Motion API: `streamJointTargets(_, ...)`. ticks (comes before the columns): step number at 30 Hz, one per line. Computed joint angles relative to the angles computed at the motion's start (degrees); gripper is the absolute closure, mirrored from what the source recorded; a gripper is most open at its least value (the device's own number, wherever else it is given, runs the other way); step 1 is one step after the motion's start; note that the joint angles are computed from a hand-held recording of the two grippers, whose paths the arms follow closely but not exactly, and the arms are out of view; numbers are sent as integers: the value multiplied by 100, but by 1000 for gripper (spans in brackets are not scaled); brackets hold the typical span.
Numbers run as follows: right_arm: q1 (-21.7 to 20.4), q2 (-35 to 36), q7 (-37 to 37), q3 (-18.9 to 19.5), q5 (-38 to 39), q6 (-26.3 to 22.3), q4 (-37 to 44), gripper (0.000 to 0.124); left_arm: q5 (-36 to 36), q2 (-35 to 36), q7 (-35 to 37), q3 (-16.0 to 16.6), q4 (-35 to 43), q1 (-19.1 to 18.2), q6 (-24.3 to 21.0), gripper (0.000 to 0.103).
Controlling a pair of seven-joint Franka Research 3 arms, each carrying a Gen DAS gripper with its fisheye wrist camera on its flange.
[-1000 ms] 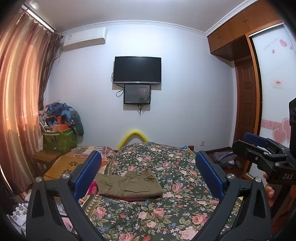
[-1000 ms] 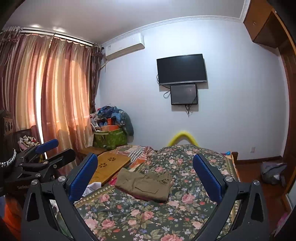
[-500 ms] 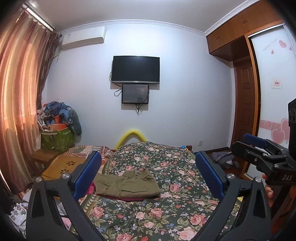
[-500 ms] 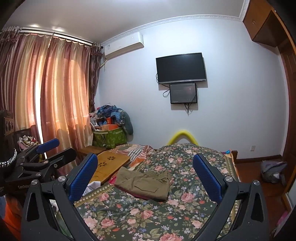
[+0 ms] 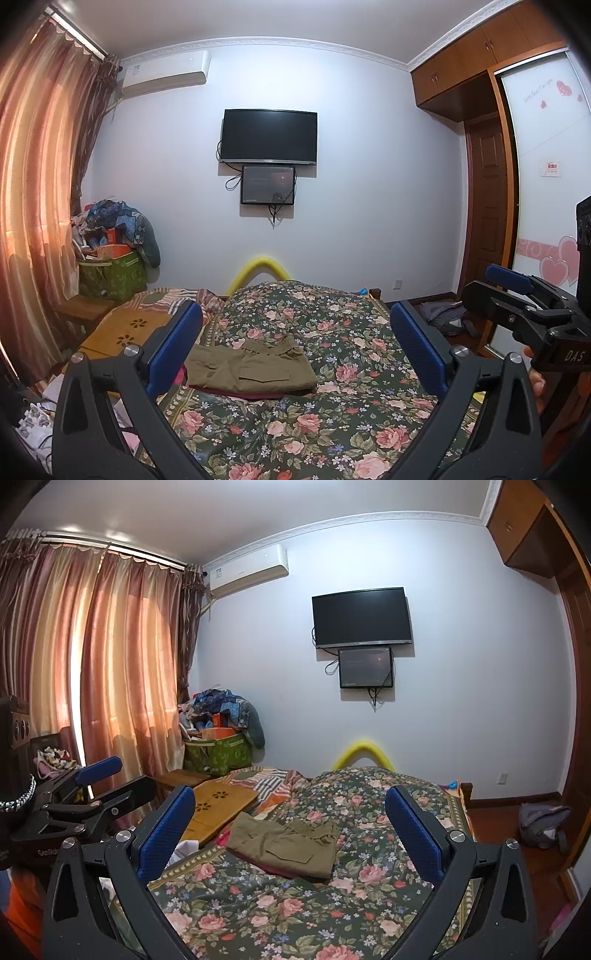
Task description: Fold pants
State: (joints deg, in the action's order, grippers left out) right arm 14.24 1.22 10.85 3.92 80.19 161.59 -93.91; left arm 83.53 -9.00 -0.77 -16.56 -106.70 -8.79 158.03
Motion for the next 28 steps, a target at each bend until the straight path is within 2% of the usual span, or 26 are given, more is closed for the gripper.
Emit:
streamJointTargets(8, -2, -2, -26, 0, 21, -5, -6, 21, -126, 9, 61, 48, -22, 30, 220, 0)
streamJointTargets(28, 22, -5, 148, 11, -122, 55, -19, 21, -169, 44, 136, 37, -10, 24, 229, 0)
